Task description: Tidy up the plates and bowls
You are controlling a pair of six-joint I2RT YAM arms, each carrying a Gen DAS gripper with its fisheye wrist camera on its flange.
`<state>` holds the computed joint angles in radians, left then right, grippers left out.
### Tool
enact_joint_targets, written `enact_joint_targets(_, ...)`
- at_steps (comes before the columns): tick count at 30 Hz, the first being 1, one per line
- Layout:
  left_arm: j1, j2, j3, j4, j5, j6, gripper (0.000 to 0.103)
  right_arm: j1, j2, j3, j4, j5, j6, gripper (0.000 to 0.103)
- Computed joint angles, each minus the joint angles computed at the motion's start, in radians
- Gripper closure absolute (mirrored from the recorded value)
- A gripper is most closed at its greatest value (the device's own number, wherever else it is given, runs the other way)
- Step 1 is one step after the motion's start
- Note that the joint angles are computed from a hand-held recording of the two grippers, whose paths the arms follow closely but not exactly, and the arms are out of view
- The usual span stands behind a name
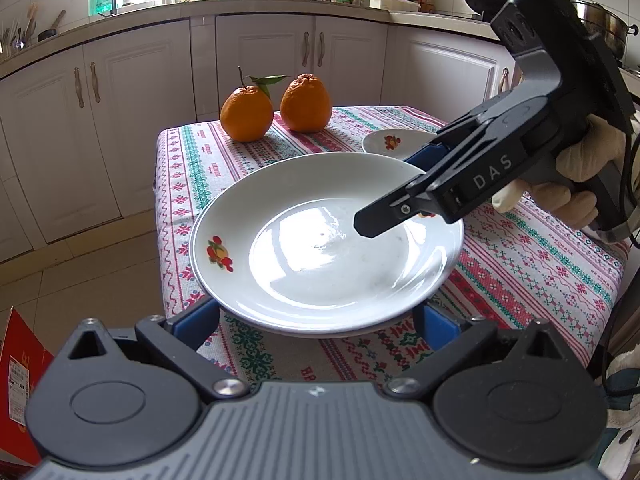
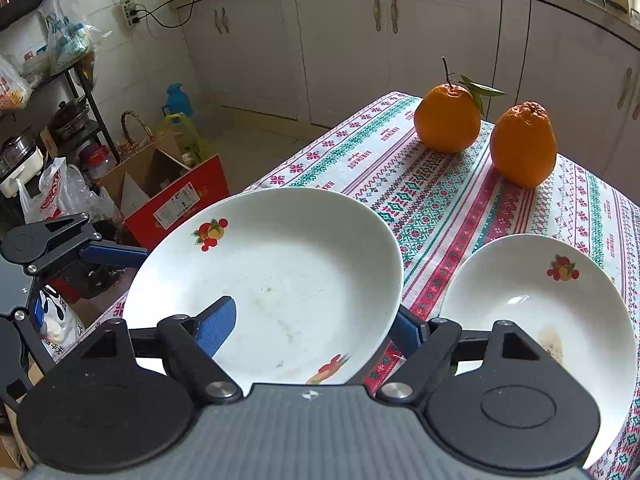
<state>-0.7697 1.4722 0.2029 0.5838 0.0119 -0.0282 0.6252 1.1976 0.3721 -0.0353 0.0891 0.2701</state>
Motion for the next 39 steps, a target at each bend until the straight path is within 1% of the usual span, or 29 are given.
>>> enact_joint_targets(4,0.009,0.004,0.0,0.005,0.014,0.0,0.0,0.042,0.03,0.005,0.018,0.069,-0.016,0.017)
enact_joint_targets(6,0.012,0.004,-0.001,0.006,0.018,0.001,0.0,0.052,0.038,0.008,0.019,0.085,-0.021,0.017)
enact_joint_targets(10,0.01,0.0,-0.002,0.003,0.018,0.001,0.0,0.045,0.036,0.003,0.026,0.079,-0.026,0.017)
enact_joint_targets(17,0.007,-0.003,0.001,-0.005,0.014,0.009,0.0,0.073,0.042,0.005,0.02,0.121,-0.021,0.017)
enact_joint_targets(25,-0.006,-0.006,0.003,-0.012,0.001,0.016,0.001,0.063,0.061,0.007,0.011,0.124,-0.016,0.017)
enact_joint_targets(27,0.001,-0.014,0.001,-0.014,0.015,0.008,0.001,0.058,0.047,-0.014,0.033,0.115,-0.019,0.017)
enact_joint_targets(29,0.005,-0.018,-0.004,-0.012,0.023,0.004,0.001,0.062,0.022,-0.024,0.025,0.115,-0.01,0.017)
enact_joint_targets(32,-0.016,-0.035,-0.016,-0.009,0.0,-0.017,0.001,0.09,-0.038,-0.041,-0.005,0.137,0.009,0.016)
enact_joint_targets(34,-0.038,-0.054,-0.03,-0.005,-0.023,-0.045,0.001,0.124,-0.098,-0.062,-0.028,0.173,0.041,0.008)
enact_joint_targets(35,-0.052,-0.068,-0.036,-0.007,-0.038,-0.061,0.001,0.145,-0.131,-0.076,-0.041,0.197,0.064,0.006)
enact_joint_targets(37,-0.092,-0.107,-0.045,-0.032,-0.093,-0.105,0.001,0.199,-0.203,-0.101,-0.088,0.265,0.125,0.002)
enact_joint_targets(39,-0.158,-0.158,-0.061,-0.053,-0.185,-0.156,0.001,0.265,-0.284,-0.124,-0.161,0.352,0.206,0.0)
